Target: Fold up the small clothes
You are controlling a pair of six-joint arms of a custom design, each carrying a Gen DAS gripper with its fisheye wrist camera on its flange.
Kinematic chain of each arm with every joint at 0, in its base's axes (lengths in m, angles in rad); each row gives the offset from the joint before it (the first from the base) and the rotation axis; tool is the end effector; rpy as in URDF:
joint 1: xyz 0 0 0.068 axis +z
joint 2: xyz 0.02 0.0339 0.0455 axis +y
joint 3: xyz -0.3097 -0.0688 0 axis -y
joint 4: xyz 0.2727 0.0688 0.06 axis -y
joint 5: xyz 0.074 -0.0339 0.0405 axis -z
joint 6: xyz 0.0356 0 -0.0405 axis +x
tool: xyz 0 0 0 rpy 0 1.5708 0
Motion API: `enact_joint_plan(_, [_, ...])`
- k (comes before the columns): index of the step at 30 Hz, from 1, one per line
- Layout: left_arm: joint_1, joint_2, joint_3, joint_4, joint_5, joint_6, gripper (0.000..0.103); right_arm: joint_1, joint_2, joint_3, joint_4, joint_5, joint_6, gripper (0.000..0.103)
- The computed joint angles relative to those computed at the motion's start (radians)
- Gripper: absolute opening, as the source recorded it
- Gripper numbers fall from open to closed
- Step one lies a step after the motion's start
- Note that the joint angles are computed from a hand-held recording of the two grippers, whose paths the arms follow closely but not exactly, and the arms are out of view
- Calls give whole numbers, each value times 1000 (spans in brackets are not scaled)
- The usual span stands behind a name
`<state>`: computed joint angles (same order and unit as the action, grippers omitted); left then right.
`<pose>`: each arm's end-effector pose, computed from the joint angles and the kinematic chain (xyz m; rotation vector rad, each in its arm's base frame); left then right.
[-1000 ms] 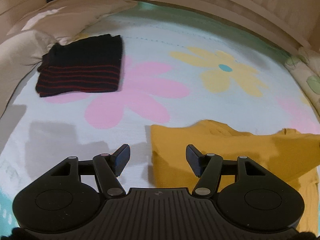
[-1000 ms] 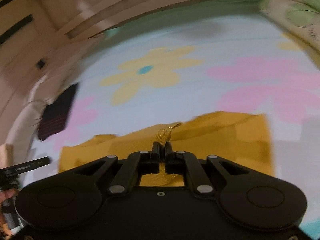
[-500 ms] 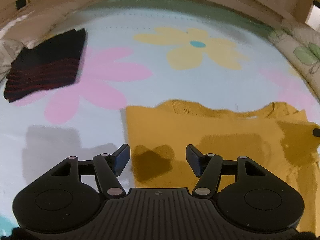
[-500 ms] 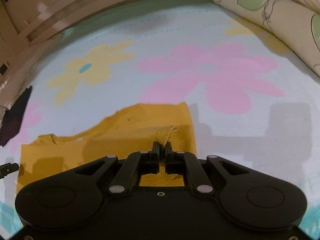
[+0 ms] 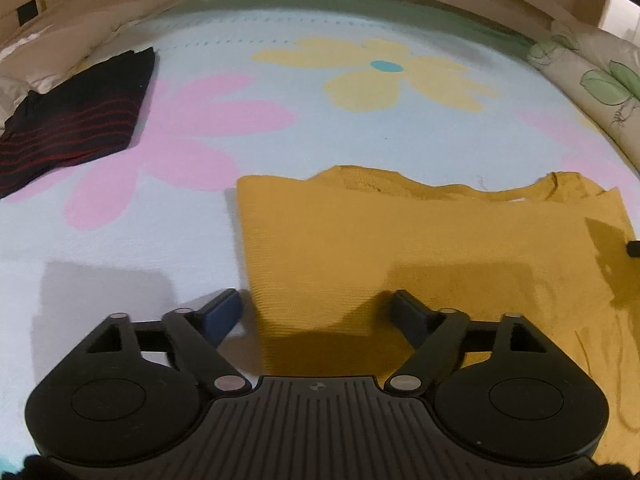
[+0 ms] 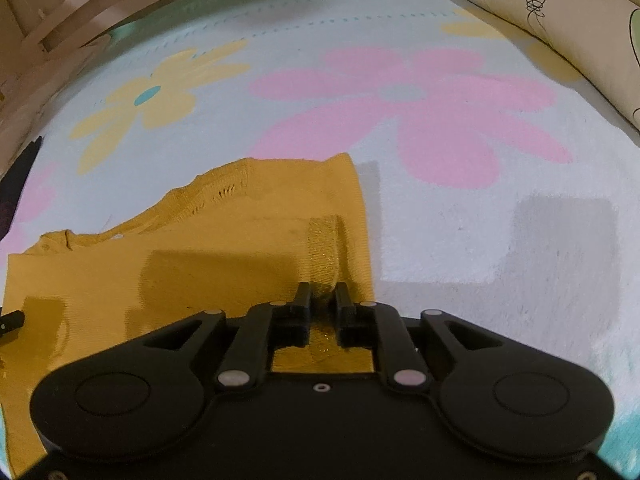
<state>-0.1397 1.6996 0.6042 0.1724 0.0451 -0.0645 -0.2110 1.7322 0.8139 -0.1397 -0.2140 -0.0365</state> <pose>0.3009 -0.0439 0.1183 0.1128 2.4955 -0.1415 0.3305 -0.0631 0.1441 0.1537 2.5977 0.1931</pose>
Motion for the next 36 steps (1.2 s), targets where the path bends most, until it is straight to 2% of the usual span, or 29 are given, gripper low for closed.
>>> enact_joint_plan(7, [-58, 2, -60, 121, -93, -61, 87, -15, 4, -18, 38, -27, -18, 20])
enact_joint_plan(8, [-54, 0, -59, 117, -90, -48, 87, -20, 6, -20, 45, -36, -22, 24])
enact_joint_plan(10, [-47, -13, -27, 41, -75, -25, 86, -31, 7, -21, 43, -69, -42, 42])
enact_joint_plan(12, [-36, -32, 0, -32, -56, -21, 82, -30, -9, -25, 38, -75, -64, 68])
enact_joint_plan(13, [-28, -52, 9, -71, -42, -8, 77, -18, -24, -33, 44, -46, -74, 73])
enact_joint_plan(15, [-19, -97, -5, -101, -34, 19, 75, 0, -66, -54, 57, 11, -112, 73])
enact_joint_plan(20, [-8, -291, -80, -198, -45, 65, 75, -68, -173, -51, -63, -87, -165, 77])
enact_joint_plan(28, [79, -607, -203, -447, 38, -27, 75, -144, -378, -140, -264, -186, -270, 80])
enact_joint_plan(31, [74, -698, -239, -526, 9, -24, 75, -178, -470, -187, -352, -212, -319, 82])
enact_joint_plan(36, [14, -729, -287, -569, -32, -20, 75, -238, -599, -260, -467, -258, -381, 101])
